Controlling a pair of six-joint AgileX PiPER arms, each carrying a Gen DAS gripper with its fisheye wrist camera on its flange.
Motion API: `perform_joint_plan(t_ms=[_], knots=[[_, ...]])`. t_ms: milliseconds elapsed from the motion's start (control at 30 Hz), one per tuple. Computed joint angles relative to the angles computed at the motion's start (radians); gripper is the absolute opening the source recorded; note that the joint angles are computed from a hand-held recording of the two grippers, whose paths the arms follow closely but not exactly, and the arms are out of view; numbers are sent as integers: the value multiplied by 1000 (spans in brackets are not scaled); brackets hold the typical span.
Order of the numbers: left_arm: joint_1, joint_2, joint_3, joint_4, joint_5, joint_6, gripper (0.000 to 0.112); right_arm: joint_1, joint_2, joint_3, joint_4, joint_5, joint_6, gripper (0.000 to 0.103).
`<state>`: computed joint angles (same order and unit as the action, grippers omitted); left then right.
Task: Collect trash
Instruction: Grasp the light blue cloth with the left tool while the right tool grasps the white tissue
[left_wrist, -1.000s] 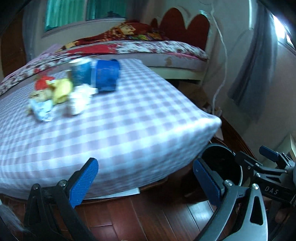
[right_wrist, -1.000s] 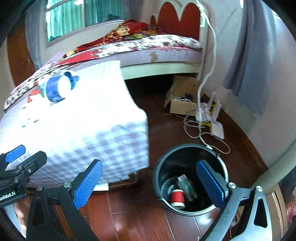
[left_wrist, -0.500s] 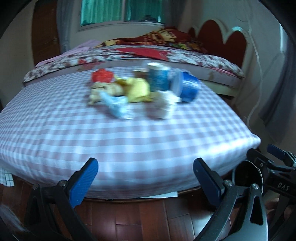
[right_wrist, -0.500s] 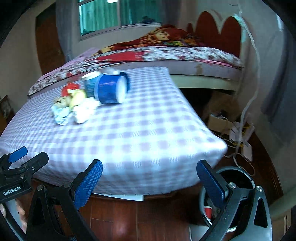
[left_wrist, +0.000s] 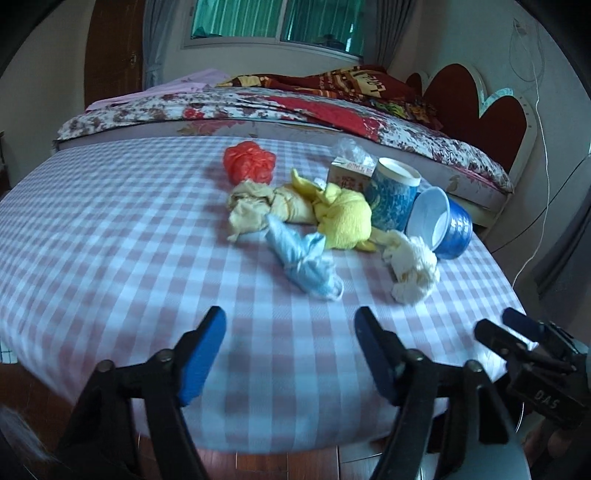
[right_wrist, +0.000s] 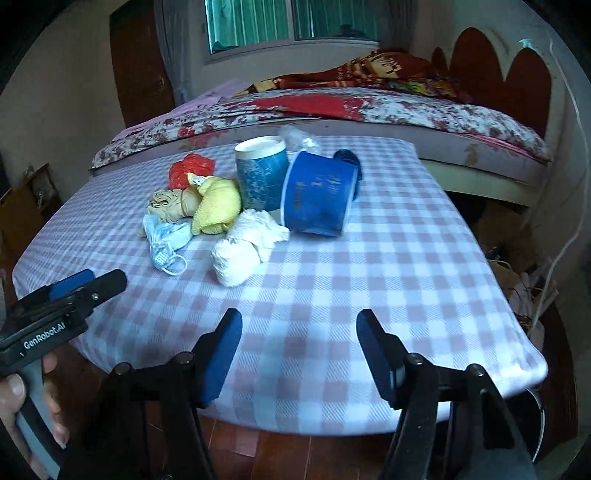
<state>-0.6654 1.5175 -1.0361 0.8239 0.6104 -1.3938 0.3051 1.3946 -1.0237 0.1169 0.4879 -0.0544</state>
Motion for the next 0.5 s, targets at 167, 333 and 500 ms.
perform_joint_plan(t_ms=[167, 333, 500], knots=[[43, 46, -51, -35, -33, 63, 69, 15, 90, -90, 94, -4, -81, 66], [80, 82, -80, -90, -66, 133, 61, 31, 169, -160, 136, 7, -125, 65], [117, 120, -105, -178, -93, 218, 53, 20, 238, -214, 199, 32, -182, 54]])
